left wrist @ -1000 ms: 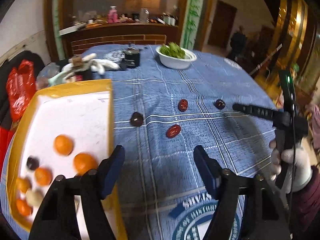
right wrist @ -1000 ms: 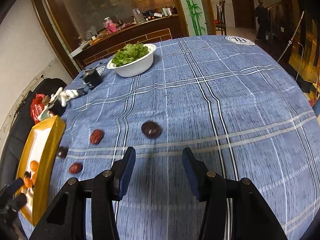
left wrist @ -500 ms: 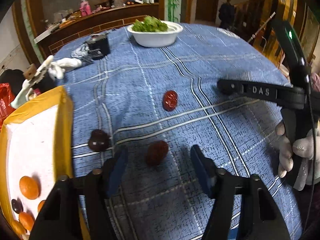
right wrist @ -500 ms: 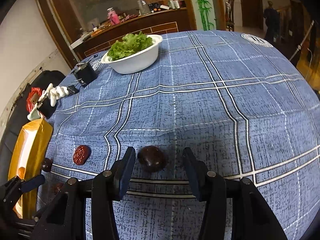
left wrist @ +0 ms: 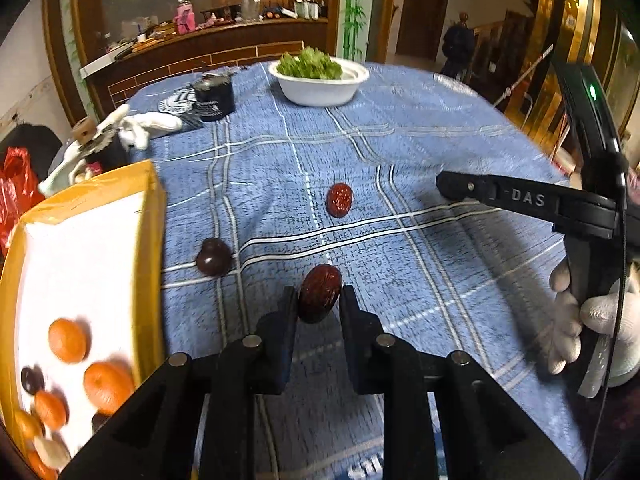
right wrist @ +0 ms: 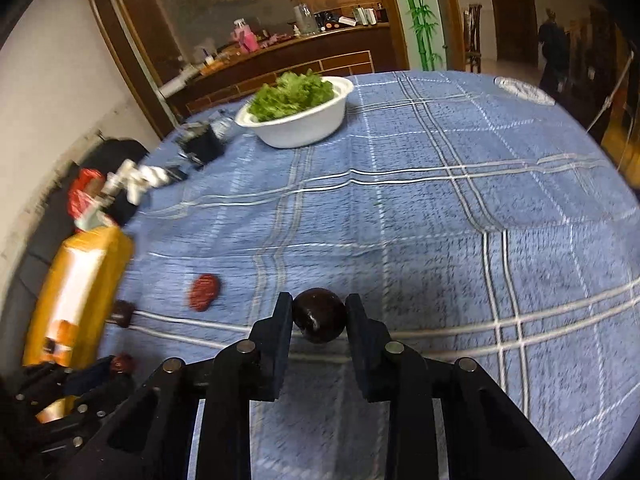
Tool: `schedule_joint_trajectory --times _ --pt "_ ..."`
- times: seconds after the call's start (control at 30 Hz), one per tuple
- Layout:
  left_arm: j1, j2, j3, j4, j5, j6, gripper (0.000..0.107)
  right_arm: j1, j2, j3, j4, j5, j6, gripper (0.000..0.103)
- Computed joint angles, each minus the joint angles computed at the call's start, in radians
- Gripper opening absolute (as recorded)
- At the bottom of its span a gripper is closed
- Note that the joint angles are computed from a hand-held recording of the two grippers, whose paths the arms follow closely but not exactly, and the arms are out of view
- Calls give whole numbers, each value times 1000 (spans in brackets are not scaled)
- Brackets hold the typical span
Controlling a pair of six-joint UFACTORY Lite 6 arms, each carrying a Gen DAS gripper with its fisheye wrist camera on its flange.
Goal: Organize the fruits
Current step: 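Release the date into the tray with the left tool while the right tool releases the plum there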
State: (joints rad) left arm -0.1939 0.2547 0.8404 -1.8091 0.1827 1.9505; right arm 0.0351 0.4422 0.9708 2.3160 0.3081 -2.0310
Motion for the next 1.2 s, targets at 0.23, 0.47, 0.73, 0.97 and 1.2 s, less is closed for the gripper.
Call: schedule_joint_trajectory --times 0.23,0.47,0.73,0.97,1.2 --pt "138 -251 -174 204 97 -180 20 -8 -167 -157 -144 118 197 29" --pt "340 -508 -329 380 228 -291 20 102 -364 -299 -53 78 184 29" --pt "620 -673 -396 524 432 -324 20 311 -532 -374 123 -53 100 30" --pt "888 -541 -345 513 525 -200 21 514 -418 -255 325 -79 -35 31" --pt "1031 -258 -213 439 434 -68 21 680 -156 -12 334 -87 -16 32"
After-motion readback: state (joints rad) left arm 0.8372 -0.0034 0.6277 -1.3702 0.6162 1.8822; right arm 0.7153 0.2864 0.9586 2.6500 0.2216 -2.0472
